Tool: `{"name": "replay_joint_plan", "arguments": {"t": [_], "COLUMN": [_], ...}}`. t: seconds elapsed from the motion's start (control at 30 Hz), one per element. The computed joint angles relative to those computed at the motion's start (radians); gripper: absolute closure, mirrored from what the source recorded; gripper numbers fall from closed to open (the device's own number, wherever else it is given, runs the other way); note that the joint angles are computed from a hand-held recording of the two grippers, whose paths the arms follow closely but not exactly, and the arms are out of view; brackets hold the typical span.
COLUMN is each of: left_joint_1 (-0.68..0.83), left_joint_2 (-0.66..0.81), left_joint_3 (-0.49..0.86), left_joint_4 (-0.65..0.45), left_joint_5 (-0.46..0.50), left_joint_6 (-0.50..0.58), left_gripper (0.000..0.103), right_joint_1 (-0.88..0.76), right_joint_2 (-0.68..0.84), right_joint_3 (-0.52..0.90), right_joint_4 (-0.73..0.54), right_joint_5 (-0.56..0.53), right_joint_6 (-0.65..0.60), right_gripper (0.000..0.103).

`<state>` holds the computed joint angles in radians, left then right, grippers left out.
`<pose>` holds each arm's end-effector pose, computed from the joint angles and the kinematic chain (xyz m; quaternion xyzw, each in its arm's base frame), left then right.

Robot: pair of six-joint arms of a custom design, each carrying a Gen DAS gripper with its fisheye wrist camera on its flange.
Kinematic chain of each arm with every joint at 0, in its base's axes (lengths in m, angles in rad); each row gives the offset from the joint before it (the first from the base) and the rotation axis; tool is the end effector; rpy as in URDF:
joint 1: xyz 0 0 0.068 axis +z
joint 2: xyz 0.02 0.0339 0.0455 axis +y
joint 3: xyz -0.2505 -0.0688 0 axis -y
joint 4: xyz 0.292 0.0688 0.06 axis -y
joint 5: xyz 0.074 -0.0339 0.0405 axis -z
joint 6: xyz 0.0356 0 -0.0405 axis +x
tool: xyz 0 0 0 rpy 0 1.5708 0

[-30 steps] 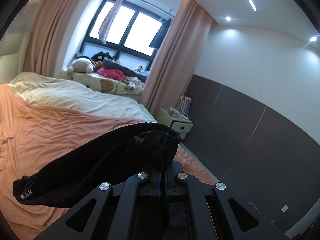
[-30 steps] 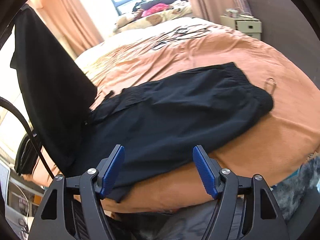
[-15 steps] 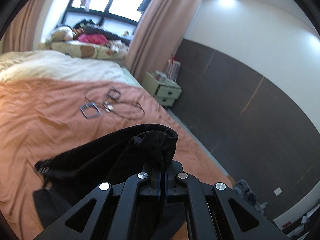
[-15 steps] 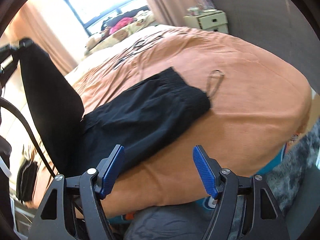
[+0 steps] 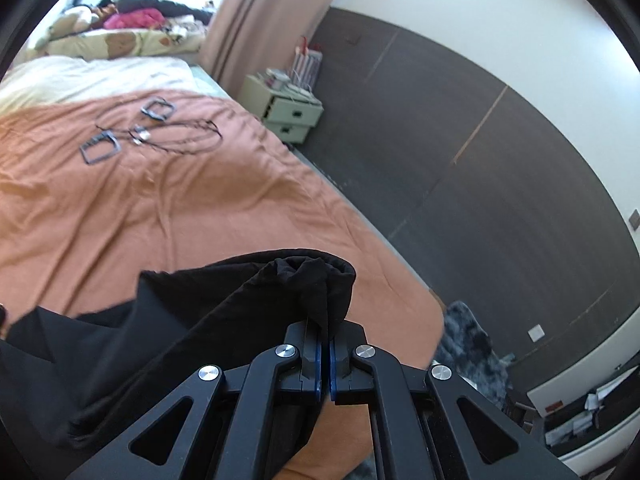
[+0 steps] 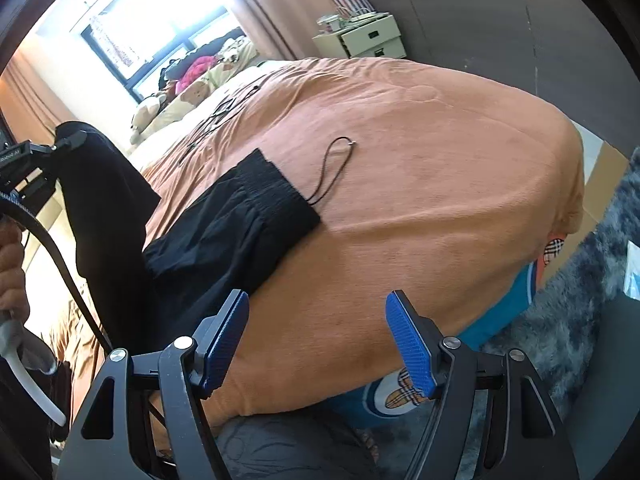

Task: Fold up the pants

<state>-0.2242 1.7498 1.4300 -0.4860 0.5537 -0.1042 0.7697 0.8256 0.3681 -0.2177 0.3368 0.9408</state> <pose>0.4179 -0.1145 0.2499 0.1553 0.8847 -0.3089 0.3127 0.1680 0.1465 0.1552 0.1482 0.8792 0.2231 0.3941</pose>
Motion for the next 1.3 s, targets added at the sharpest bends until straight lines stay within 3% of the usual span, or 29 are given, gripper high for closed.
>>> {"name": "replay_joint_plan", "arguments": {"t": [0.13, 0.2, 0.33, 0.37, 0.43, 0.7, 1.03, 1.3], "left_joint_1": [-0.051, -0.075, -0.084, -0.079, -0.061, 0.072, 0.341, 0.554], "left_joint_2": [0.054, 0.088, 0.111, 0.092, 0.038, -0.094, -0.217, -0.221], "left_joint_3": [0.013, 0.033, 0.032, 0.007, -0.054, -0.192, -0.345, -0.401], "left_joint_4": [-0.009, -0.039, -0.099, -0.087, -0.069, -0.058, -0.063, -0.085], "left_joint_5": [-0.009, -0.014, 0.04, 0.058, 0.089, 0.078, 0.081, 0.123], "left_joint_6": [-0.003, 0.024, 0.055, 0.056, 0.071, 0.121, 0.207, 0.245], "left_gripper": [0.101, 0.096, 0.046, 0.037, 0.027, 0.025, 0.025, 0.025], "right_joint_1": [-0.009, -0.031, -0.035, -0.036, -0.047, -0.036, -0.062, -0.134], "right_joint_2": [-0.03, -0.03, -0.05, -0.054, -0.031, 0.041, 0.276, 0.502], "right_joint_3": [-0.017, -0.026, -0.028, -0.027, -0.016, 0.04, 0.158, 0.298], "right_joint_4": [-0.018, -0.007, -0.023, -0.027, -0.009, 0.02, 0.174, 0.253], "right_joint_5": [-0.004, -0.026, -0.041, -0.042, -0.052, -0.053, -0.122, -0.204], "right_joint_6": [0.014, 0.008, 0.001, -0.004, -0.02, -0.069, -0.182, -0.263], "right_gripper": [0.033, 0.033, 0.033, 0.033, 0.033, 0.033, 0.033, 0.044]}}
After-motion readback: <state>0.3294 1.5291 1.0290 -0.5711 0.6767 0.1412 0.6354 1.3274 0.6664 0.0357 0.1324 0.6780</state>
